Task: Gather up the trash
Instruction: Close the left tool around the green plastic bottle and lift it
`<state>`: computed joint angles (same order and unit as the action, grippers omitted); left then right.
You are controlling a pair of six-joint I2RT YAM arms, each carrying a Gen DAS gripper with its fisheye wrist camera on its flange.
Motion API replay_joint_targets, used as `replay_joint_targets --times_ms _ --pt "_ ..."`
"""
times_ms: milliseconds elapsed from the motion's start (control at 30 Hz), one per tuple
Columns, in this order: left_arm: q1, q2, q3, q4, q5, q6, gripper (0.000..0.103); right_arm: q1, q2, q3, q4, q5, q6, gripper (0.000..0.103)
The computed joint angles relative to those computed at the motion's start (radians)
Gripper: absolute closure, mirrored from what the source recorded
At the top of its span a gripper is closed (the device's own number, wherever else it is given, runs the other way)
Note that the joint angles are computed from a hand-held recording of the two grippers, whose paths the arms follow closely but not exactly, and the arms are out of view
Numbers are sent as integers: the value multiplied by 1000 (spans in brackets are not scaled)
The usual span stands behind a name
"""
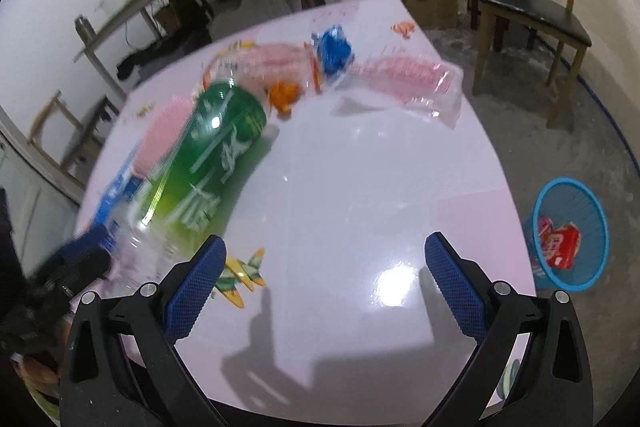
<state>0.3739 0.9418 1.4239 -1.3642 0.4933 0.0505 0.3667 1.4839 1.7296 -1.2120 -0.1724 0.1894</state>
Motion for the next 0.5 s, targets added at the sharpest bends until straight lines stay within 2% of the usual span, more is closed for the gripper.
replay_joint_targets --times_ms 233,333,400,500 --pt "4 -41 -24 -1 59 28 10 -56 9 20 8 -90 -8 8" --pt "-20 -38 -10 10 27 29 10 -70 3 13 21 -121 -8 8" --pt "-95 -16 4 37 -42 -14 10 -84 4 11 32 -151 -4 8" --pt "-160 18 24 69 -79 -51 10 -106 11 17 38 -206 6 8"
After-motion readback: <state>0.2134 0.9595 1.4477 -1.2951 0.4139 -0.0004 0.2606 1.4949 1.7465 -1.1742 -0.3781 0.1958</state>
